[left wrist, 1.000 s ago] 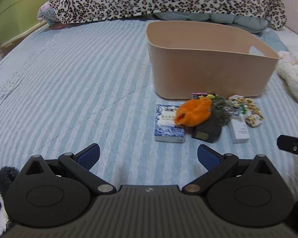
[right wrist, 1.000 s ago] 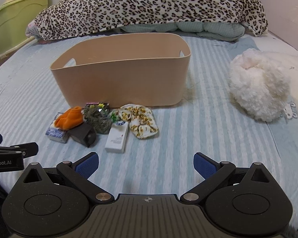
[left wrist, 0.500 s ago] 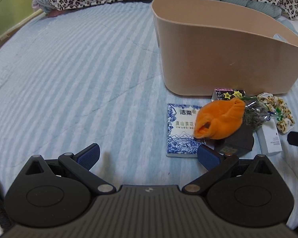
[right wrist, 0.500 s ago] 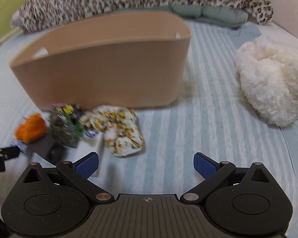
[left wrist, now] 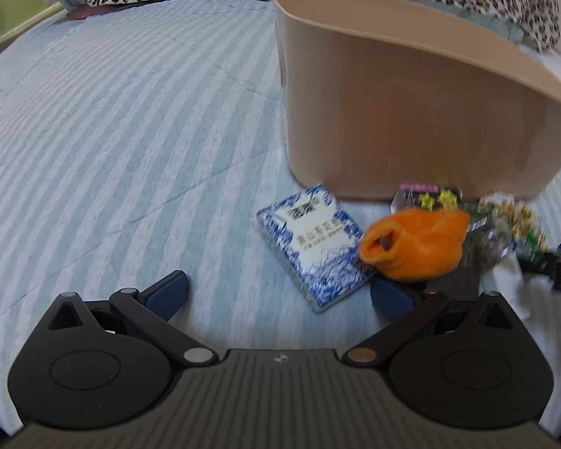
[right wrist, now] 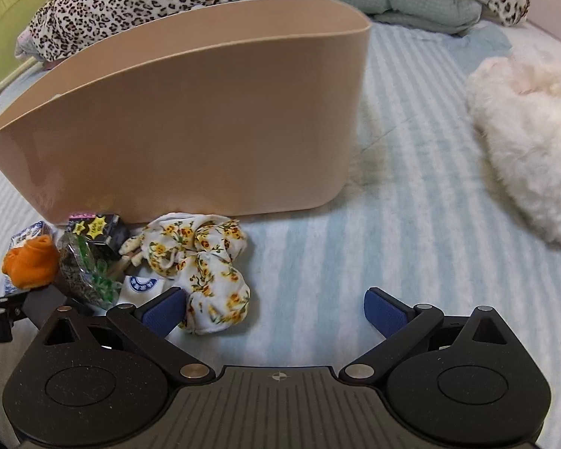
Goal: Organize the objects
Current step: 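Grasp the floral scrunchie with the right tool while the left grasps the blue-white box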
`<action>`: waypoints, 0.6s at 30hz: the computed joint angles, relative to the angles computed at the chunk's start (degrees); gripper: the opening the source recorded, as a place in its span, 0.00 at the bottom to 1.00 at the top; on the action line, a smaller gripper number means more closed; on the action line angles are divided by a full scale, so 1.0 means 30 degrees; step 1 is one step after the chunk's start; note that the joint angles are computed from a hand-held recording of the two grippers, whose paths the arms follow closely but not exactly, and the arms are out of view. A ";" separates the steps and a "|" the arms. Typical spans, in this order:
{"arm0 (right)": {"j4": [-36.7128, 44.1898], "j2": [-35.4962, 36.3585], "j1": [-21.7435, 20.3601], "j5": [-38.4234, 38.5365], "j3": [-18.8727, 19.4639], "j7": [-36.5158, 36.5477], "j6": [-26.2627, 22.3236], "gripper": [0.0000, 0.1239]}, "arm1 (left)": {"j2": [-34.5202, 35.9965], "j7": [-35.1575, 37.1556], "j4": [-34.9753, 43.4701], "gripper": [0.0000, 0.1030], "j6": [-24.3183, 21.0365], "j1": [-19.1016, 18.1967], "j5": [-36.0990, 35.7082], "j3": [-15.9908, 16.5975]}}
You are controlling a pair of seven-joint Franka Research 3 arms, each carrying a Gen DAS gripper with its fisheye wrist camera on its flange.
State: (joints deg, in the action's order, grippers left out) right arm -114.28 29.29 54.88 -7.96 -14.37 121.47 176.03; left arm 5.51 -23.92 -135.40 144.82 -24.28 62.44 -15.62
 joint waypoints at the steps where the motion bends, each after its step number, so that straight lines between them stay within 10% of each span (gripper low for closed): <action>1: 0.0093 0.0096 0.0033 -0.0043 -0.0044 -0.0031 0.0082 0.83 | 0.0025 -0.0258 0.0036 1.00 0.0171 0.0037 0.0206 0.0060; 9: 0.0315 0.0429 0.0450 0.0480 -0.0113 -0.1086 0.1083 0.57 | 0.0760 -0.0802 0.0681 1.00 -0.0500 -0.0244 0.0899 0.0234; 18: -0.0017 -0.0087 -0.0050 0.2294 0.0941 -0.3257 0.1420 0.09 | -0.0400 -0.2010 -0.0566 0.27 -0.0655 -0.0197 0.2159 0.0010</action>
